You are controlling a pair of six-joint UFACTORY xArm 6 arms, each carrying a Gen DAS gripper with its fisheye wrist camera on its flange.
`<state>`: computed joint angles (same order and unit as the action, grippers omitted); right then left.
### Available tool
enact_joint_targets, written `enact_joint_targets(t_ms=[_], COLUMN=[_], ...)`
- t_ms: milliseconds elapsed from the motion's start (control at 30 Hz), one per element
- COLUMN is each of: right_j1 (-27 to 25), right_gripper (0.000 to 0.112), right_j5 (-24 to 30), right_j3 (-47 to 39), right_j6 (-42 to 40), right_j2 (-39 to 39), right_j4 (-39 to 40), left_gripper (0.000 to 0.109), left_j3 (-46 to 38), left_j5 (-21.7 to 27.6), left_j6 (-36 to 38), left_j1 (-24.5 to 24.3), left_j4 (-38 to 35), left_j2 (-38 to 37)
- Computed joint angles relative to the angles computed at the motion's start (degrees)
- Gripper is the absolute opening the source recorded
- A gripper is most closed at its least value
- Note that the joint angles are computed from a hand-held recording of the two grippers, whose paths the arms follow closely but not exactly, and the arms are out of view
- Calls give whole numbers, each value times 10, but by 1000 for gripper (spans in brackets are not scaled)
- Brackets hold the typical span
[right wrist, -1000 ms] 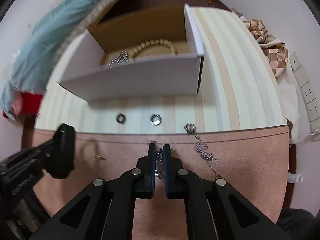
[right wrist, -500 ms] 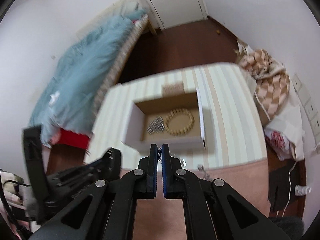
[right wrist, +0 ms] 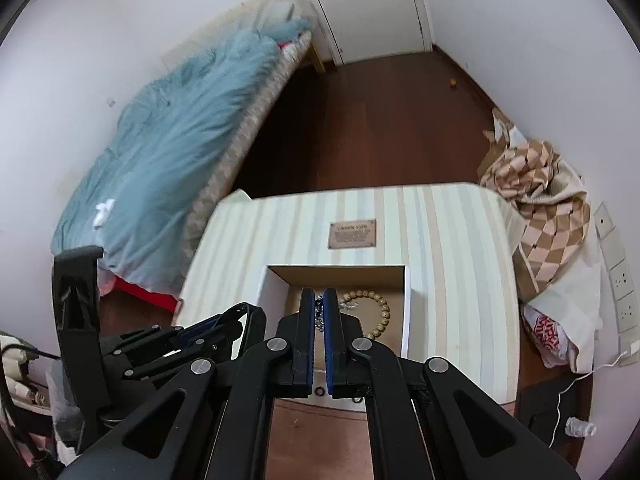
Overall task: Organize jewelry
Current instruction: 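Lower the watch band and charm bracelet into the box and release both, then move both grippers back toward the remaining jewelry on the mat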
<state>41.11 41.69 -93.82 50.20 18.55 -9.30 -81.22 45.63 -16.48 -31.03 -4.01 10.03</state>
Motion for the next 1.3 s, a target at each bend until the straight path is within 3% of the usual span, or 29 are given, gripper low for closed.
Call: enact_joint_targets(t_ms=[167, 200, 267, 300, 333, 400, 467, 533, 633, 733, 767, 933, 1300], right_j1=[-20, -24, -31, -34, -36, -37, -37, -36, -29, -17, -10, 12, 31], right_gripper=[5, 5, 6, 6, 8, 22, 54, 61, 65, 91, 93, 102, 102], right_j5=[11, 12, 30, 33, 40, 52, 55, 52, 73, 115, 136, 194, 199], right_j3=[-24, -23, -36, -38, -41, -44, -38, -31, -34, -50, -59, -72, -42], right_j6=[-48, -51, -59, -69, -71, -67, -67, -67, -48, -16, -3, 27, 74], right_j2=[42, 46, 59, 62, 65, 66, 62, 57, 55, 60, 64, 75, 57], right_j4=[73, 87, 104, 118, 124, 114, 115, 114, 82, 23, -1, -58, -78], left_gripper=[16, 22, 50, 74, 80, 80, 85, 101, 101, 102, 102, 102, 102], left_j3=[-72, -85, -99, -99, -94, -90, -85, -75, -51, -15, -3, 37, 71], left_j5=[49, 58, 62, 57, 47, 43, 43, 43, 34, 20, 16, 7, 1], left_j6=[10, 4, -4, -10, -14, -23, -36, -52, -81, -114, -125, -165, -193], left_j1=[12, 13, 16, 18, 21, 24, 27, 28, 27, 23, 21, 13, -2], left_j4=[-29, -23, -11, -5, -5, 2, 18, 41, 81, 124, 139, 191, 228], left_j2=[62, 72, 81, 80, 76, 70, 64, 58, 42, 20, 12, -14, -47])
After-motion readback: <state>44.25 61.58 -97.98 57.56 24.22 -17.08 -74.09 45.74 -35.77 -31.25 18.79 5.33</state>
